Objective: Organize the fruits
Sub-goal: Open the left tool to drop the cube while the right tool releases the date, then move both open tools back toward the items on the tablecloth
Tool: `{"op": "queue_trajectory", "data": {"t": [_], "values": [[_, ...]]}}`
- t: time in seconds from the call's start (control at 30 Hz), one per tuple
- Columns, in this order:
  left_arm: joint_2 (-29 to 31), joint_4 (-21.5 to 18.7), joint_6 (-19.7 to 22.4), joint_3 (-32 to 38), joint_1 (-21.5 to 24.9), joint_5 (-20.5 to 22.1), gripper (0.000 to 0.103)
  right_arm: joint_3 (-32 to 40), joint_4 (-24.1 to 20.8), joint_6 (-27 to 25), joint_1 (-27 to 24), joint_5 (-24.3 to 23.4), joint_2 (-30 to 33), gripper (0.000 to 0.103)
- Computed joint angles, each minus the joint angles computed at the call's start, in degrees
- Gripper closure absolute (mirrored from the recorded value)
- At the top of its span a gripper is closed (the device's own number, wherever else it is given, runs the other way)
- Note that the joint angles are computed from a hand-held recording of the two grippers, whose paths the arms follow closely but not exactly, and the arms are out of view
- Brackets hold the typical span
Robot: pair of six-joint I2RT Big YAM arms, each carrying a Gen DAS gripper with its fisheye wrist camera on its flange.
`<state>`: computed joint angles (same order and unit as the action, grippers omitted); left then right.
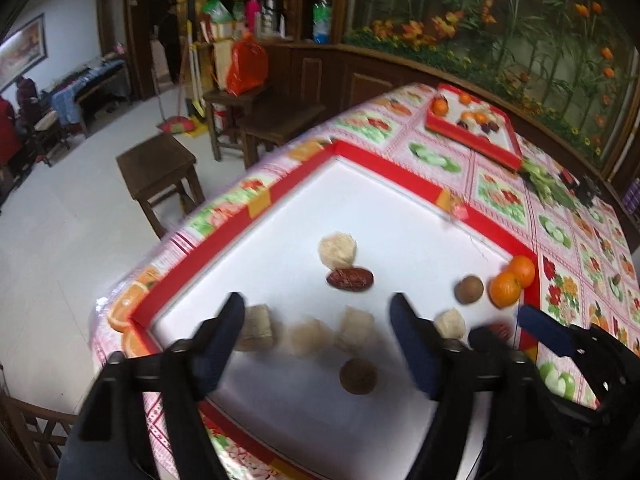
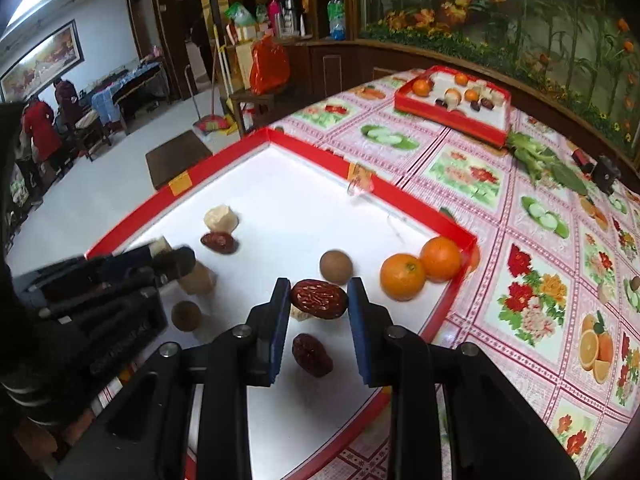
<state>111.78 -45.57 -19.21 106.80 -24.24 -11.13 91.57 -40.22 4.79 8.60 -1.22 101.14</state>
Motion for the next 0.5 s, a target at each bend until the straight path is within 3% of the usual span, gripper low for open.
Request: {"op": "queue_trajectory", "data": {"t": [0.1,0.17,0.23,0.37,0.5], "values": [[-0.33,0.2,-0.31,0.36,-0.6,-1.21,0.023,-0.37,0.02,-0.01,-0.05,-0.45,0.06,0.071],[-0.61,0.2,-0.76,0.71,-1.24,-0.96,0.023,-1.02,0.35,-0.32,-0.25,-0.82,-0.45,0.048],[-1.18,1.54,-0.91,0.36,-2.24,-1.76,0.023,-2.41,1.52,-0.94,-0.73,-1.45,-1.69,0.041],[-2.08,5.3,0.98,-0.61,-5.74,-2.42,0.021,-5.74,4.38,-1.04,-2.72,-3.11,-4.88,0.032],[0.35,5.07,6.13,2.52,-10.25,0.39,0.019,-12.34,9.92,-0.95,-7.21,-2.61,-10.49,0.031]]}}
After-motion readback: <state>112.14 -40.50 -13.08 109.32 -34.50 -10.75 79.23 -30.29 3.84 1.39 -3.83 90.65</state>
